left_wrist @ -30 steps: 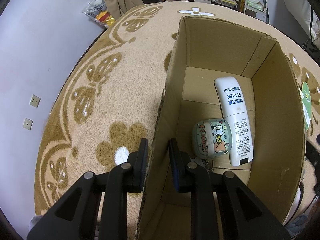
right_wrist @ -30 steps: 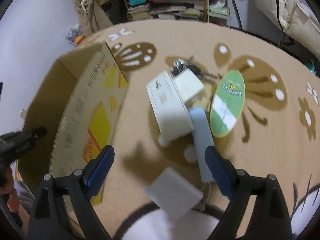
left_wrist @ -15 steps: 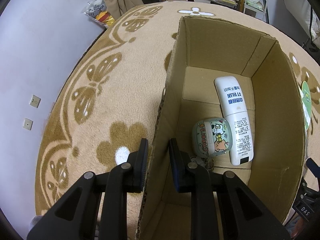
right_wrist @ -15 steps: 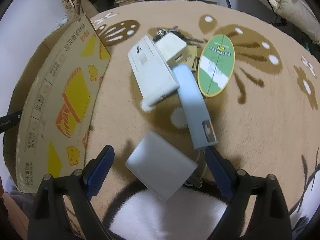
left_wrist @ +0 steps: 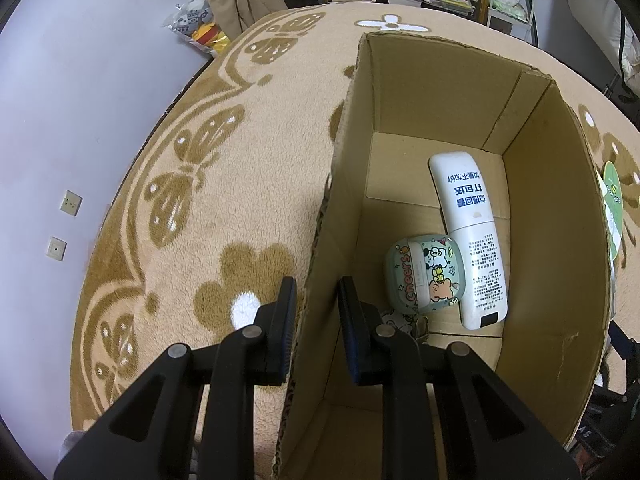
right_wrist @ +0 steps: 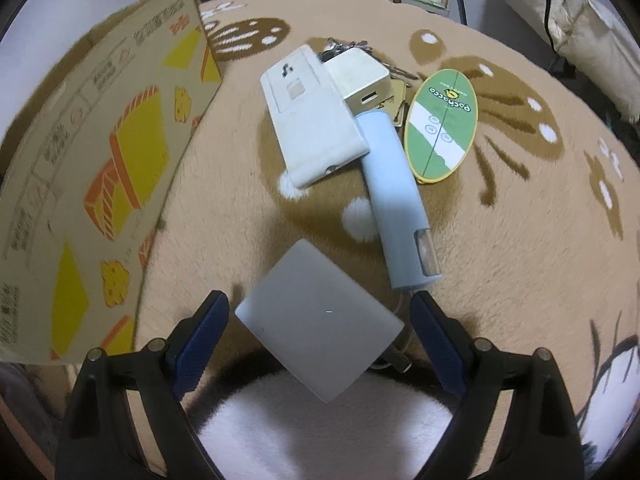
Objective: Organize rigid objects
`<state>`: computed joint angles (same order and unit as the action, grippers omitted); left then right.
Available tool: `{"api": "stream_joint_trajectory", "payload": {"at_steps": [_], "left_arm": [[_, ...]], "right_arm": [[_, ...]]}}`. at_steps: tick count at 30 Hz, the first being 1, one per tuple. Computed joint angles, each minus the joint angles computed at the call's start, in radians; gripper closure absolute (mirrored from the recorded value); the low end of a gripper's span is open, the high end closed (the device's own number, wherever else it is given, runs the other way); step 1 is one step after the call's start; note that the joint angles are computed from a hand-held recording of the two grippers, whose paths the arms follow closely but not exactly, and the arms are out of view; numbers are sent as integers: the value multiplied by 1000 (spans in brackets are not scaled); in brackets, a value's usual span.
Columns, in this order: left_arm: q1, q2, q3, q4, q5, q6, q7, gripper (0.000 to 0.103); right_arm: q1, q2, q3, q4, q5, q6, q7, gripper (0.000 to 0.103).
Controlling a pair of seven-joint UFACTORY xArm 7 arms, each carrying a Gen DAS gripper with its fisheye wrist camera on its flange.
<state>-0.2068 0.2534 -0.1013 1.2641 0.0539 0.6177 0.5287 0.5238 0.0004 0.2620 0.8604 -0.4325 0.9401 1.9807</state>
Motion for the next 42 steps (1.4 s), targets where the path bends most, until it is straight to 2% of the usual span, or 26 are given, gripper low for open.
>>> {"api": "stream_joint_trajectory", "payload": {"at_steps": [4,6,14,31,42], "left_arm": [[0,1,0,1,0,1,-1,82],[0,1,0,1,-1,1,0,82],[0,0,0,1,-3,3,0,82],[1,-3,0,-5,-3,0,1,82],[-1,-6,2,-13,8,-9,-2,82]], "right_arm": [[9,37,-1,46,25,63,-48,14],[13,37,-4,46,22,60,-53,18],[23,33,-5,42,0,61,-27,18],[-16,-56,13,-66,-130,-52,179,19],[-30,-69,31,-55,-206,-54,205,19]]}}
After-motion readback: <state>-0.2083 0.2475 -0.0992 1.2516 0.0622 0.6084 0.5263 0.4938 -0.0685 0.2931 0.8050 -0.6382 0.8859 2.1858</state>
